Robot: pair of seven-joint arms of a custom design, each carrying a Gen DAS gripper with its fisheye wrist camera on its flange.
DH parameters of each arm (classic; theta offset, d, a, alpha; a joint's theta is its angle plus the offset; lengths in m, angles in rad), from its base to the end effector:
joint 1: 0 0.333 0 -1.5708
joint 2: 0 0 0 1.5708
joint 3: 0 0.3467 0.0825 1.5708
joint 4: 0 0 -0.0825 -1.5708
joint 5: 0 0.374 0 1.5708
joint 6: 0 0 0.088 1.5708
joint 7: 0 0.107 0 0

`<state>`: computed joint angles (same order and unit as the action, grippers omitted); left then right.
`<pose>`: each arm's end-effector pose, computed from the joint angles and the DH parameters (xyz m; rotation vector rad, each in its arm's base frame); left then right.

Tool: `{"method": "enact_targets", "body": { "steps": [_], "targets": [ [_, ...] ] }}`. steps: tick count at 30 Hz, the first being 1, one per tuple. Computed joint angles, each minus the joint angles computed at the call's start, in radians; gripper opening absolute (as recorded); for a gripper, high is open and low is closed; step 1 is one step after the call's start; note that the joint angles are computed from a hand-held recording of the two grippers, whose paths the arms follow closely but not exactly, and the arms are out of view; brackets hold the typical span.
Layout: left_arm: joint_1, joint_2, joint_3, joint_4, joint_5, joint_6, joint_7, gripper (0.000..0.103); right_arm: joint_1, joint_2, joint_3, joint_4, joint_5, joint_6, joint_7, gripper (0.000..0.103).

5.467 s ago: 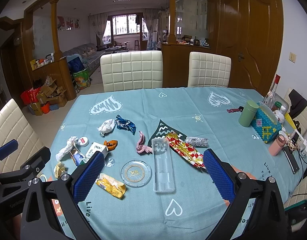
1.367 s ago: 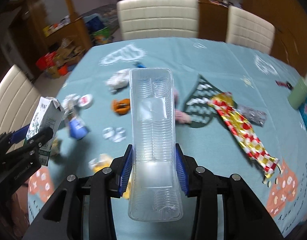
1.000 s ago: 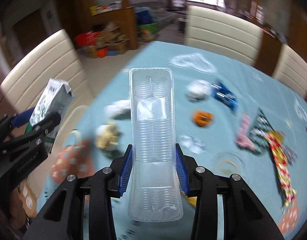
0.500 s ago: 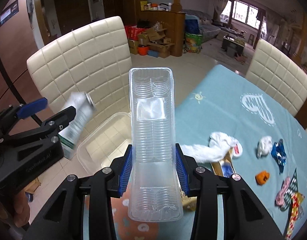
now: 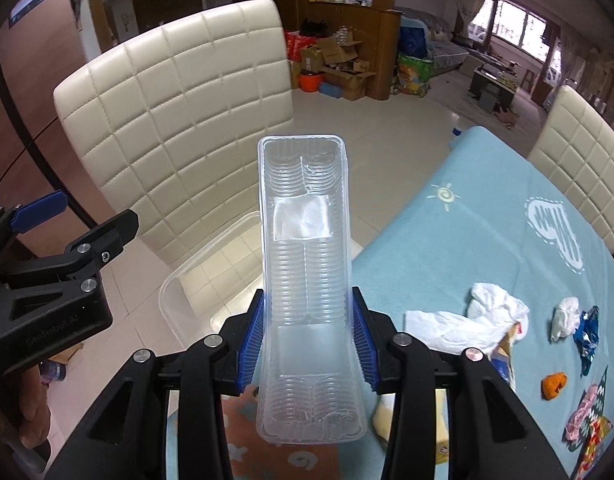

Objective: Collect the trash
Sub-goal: 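Carry both items to the clear bin on the chair and open both tools, then grasp the yellow wrapper with the right tool while the left tool grasps the gold snack bag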

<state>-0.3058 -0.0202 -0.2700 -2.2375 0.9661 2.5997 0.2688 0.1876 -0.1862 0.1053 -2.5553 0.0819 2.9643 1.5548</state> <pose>0.4436 -0.3085 0.4480 -1.7413 1.7966 -0.5698 0.4510 0.1315 0.4389 -2.0568 1.6194 -0.4633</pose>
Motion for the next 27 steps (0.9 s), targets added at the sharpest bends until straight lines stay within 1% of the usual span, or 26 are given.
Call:
{"method": "enact_targets", "body": {
  "steps": [1,3,4,7,10,12,15,18,20,24,27],
  "targets": [
    [0.001,-0.007,0.001,-0.006,-0.002,-0.008,-0.006,0.092,0.016,0.006,-0.007,0.005,0.015,0.003,-0.021,0.042],
    [0.002,-0.021,-0.002,-0.017,0.004,-0.029,-0.026,0.092,0.032,0.011,-0.013,0.012,0.033,-0.001,-0.049,0.049],
    [0.004,-0.030,-0.002,-0.023,0.006,-0.039,-0.035,0.092,0.053,0.014,-0.025,0.021,0.061,-0.011,-0.081,0.052],
    [0.011,-0.048,-0.005,-0.036,-0.001,-0.048,-0.053,0.095,0.076,0.018,-0.038,0.030,0.119,-0.013,-0.129,0.065],
    [0.013,-0.066,-0.012,-0.048,-0.015,-0.068,-0.070,0.095,0.086,0.004,-0.045,0.019,0.163,0.000,-0.159,0.067],
    [0.013,-0.076,-0.017,-0.056,-0.032,-0.068,-0.064,0.095,0.075,-0.010,-0.037,0.009,0.159,-0.009,-0.159,0.067],
    [0.008,-0.082,-0.026,-0.058,-0.046,-0.071,-0.053,0.095,0.074,-0.039,-0.046,-0.012,0.186,-0.030,-0.168,0.067],
    [-0.001,-0.089,-0.037,-0.056,-0.055,-0.063,-0.044,0.096,0.050,-0.074,-0.039,-0.042,0.180,-0.043,-0.149,0.067],
    [-0.009,-0.085,-0.045,-0.049,-0.056,-0.057,-0.038,0.096,0.020,-0.113,-0.028,-0.076,0.160,-0.042,-0.121,0.067],
    [-0.033,-0.068,-0.059,-0.031,-0.063,-0.030,-0.006,0.097,-0.054,-0.202,-0.001,-0.151,0.111,-0.051,-0.045,0.067],
    [-0.061,-0.038,-0.069,-0.008,-0.080,-0.006,0.043,0.098,-0.116,-0.270,0.015,-0.208,0.076,-0.064,0.012,0.067]
  ]
}}
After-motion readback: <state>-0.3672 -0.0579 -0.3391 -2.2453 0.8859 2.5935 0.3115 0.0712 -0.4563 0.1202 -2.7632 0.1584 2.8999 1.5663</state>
